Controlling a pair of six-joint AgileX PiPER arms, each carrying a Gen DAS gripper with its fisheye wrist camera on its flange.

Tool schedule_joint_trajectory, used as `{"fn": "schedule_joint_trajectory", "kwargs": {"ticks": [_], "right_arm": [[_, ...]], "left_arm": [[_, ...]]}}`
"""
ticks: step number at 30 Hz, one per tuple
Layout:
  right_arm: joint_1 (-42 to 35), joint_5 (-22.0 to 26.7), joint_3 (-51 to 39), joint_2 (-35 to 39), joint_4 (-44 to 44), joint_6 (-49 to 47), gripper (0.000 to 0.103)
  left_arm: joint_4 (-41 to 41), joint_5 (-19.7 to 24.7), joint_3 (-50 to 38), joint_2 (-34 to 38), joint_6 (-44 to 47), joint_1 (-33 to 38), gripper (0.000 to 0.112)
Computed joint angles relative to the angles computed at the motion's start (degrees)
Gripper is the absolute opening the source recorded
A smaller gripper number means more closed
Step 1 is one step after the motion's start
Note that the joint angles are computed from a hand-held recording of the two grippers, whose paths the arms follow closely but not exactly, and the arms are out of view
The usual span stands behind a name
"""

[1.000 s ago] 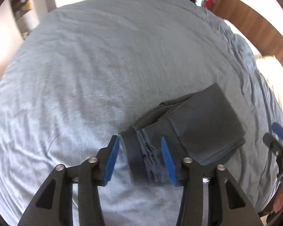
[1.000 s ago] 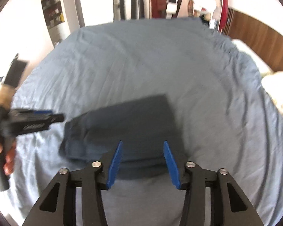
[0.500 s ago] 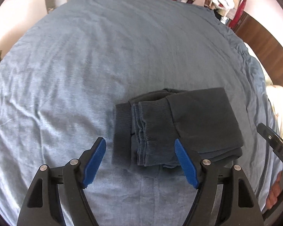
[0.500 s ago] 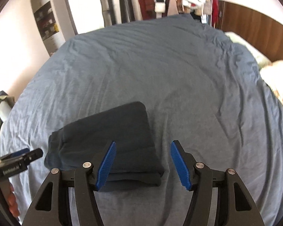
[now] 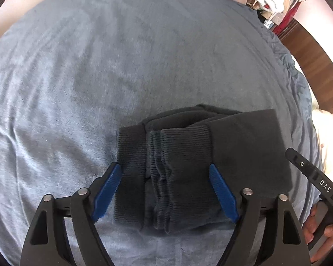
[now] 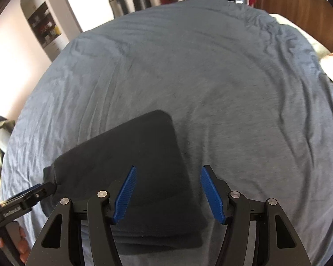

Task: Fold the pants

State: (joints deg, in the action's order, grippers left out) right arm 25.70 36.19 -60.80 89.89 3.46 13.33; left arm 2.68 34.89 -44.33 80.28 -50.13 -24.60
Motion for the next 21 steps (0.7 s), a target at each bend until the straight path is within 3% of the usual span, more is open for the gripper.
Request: {"fn": "schedule_joint_trajectory", "kwargs": {"ticks": [5,14,21], "right_arm": [[0.8,-0.2,-1.0,4.1,-2.5,1.1,0.061],[0.3,-1.9,-1.2,8.5,-1.9,-2.6,0.061],[0.4,-1.6,-3.1,12.0,-0.3,-3.9,0.061]], "left_arm": [[-1.5,-3.6,2.6,1.5,1.2,0.7,0.099],[-16.2,-11.7,5.9,5.4,15.0,4.3,0.1],[-27.5,-14.0,7.2,6.7,26.2,7.0,0.101]]}}
